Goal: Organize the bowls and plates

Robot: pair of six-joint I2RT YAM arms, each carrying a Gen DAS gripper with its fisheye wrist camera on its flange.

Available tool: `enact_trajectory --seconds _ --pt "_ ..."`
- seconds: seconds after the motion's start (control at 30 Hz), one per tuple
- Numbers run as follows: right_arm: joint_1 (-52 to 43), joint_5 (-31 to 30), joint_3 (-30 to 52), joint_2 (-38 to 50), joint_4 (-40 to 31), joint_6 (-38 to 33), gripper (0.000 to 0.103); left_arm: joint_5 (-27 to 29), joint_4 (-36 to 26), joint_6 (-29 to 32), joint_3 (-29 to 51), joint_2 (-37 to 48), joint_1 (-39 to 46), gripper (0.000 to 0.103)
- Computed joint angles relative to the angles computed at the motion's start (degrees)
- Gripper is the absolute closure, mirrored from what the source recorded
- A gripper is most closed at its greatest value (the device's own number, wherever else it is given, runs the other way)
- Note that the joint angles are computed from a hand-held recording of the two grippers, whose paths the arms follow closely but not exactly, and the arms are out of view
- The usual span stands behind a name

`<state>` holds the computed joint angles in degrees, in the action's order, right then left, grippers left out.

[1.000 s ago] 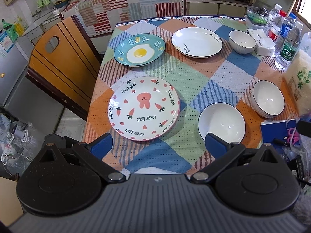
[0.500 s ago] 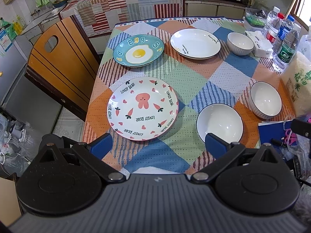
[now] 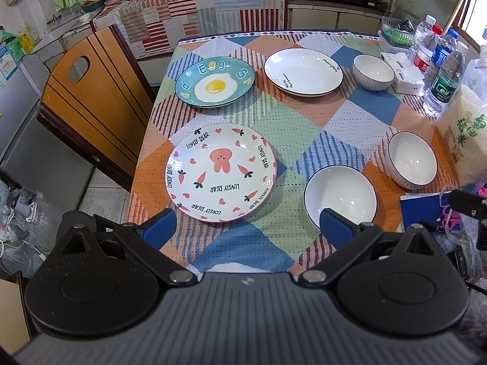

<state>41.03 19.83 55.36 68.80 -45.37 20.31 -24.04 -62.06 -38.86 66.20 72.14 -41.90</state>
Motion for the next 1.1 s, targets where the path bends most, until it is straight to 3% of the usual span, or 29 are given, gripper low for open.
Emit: enact_trajectory --seconds 0.63,0.77,0.9,1.0,1.1 --pt "-0.64 -1.63 -1.35 -0.72 1.57 -1.35 0.001 0.77 -0.02 0.50 0.23 0.09 0.54 0.002" --pt "-3.47 -7.45 -5.87 -2.96 10.27 -6.52 0.001 4.47 1.64 4.92 1.11 0.44 5.27 0.002" --pt "-7.42 -13.61 -11.67 -4.35 26.35 -12.48 0.001 5.34 5.75 9.99 0.26 0.63 11.84 0.002" --pt "-11.62 -23.91 -14.88 -1.71 39.47 -17.61 0.001 9.85 10.59 14.84 -1.66 0.68 19.41 0.001" --pt "-14.40 -32.49 -12.75 5.85 45.72 -17.30 0.001 14.17 16.29 18.90 -4.68 1.44 26.88 0.001"
